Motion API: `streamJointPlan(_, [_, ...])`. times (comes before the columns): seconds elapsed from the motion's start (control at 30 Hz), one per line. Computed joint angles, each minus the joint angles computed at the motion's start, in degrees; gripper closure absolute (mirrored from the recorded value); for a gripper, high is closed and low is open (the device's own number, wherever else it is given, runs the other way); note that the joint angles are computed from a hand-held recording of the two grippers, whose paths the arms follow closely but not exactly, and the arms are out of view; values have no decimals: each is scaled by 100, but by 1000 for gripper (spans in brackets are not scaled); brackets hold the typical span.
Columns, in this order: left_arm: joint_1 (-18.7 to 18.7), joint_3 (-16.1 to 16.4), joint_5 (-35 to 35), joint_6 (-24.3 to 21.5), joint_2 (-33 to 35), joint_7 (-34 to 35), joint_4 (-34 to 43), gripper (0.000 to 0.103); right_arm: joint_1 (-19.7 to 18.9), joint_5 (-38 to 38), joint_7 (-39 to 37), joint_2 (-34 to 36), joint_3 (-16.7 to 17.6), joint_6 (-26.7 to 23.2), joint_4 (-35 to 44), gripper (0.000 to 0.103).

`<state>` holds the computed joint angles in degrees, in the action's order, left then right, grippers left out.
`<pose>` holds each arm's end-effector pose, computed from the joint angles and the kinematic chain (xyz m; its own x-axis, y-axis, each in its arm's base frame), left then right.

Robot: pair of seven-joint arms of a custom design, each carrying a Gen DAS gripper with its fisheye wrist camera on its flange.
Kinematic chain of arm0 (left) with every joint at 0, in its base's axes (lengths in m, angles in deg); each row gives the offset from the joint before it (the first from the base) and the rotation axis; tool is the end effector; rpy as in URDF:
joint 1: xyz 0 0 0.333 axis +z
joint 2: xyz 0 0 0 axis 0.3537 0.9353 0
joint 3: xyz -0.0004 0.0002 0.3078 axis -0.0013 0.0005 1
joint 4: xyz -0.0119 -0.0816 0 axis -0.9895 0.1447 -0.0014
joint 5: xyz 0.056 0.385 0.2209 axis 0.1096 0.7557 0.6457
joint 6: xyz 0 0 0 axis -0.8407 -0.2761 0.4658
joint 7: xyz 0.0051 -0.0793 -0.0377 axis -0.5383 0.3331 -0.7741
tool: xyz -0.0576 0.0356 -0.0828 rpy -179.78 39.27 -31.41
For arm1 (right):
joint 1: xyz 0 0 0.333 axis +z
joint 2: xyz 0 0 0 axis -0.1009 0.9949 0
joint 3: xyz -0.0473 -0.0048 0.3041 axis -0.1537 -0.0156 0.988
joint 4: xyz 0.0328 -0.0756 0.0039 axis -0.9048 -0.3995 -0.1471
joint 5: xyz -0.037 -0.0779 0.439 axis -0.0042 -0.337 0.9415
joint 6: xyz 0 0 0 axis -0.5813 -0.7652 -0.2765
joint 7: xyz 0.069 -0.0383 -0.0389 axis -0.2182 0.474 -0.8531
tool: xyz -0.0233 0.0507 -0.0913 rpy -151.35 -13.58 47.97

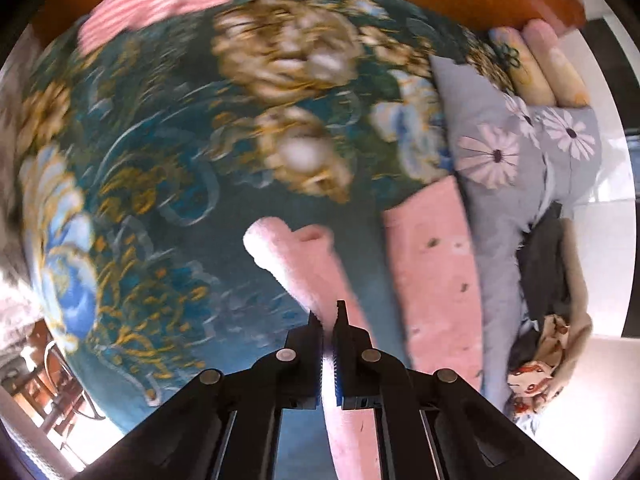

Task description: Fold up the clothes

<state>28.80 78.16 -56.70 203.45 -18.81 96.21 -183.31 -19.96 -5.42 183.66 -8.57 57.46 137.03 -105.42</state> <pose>0.5229 0.0723 0.4664 0.8022 -0.4503 0.3920 -0.4923 -0.8704 0.0075 0.4798 -0.2512 0.5040 -0.6431 -0.6058 -0.4685 -0.6522 0.7538 -0.0795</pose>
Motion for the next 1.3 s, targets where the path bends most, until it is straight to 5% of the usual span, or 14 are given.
streamJointPlan(0.37, [34, -272, -400, -431, 3074, -143, 3384, 99, 410, 313, 308, 1507, 379, -64, 1950, 97])
streamJointPlan(0.77, [-29, -670, 538, -1017, 5897, 56, 6570, 99, 310, -142, 709, 4116, 939, -621, 4768, 97])
streamJointPlan(0.9, [-28, -689, 705, -1008, 6248, 103, 6873, 99, 265, -271, 768, 4718, 1077, -720, 5425, 97])
streamJointPlan(1.07, [281, -988, 239, -301, 5906, 632, 6120, 93, 283, -502, 793, 5232, 1183, -893, 5951, 97])
streamJointPlan(1.2, [679, -1286, -608, 526, 4913, 1825, 4781, 48, 265, -523, 717, 5339, 1259, -938, 6016, 93])
streamJointPlan(1.27, [663, -1166, -802, 1060, 4184, 2120, 3863, 37, 255, -523, 550, 5327, 1299, -939, 6014, 91])
streamJointPlan(1.3, [591, -1042, -761, 1252, 3859, 2119, 3452, 34, 248, -498, 455, 5280, 1319, -893, 5957, 80])
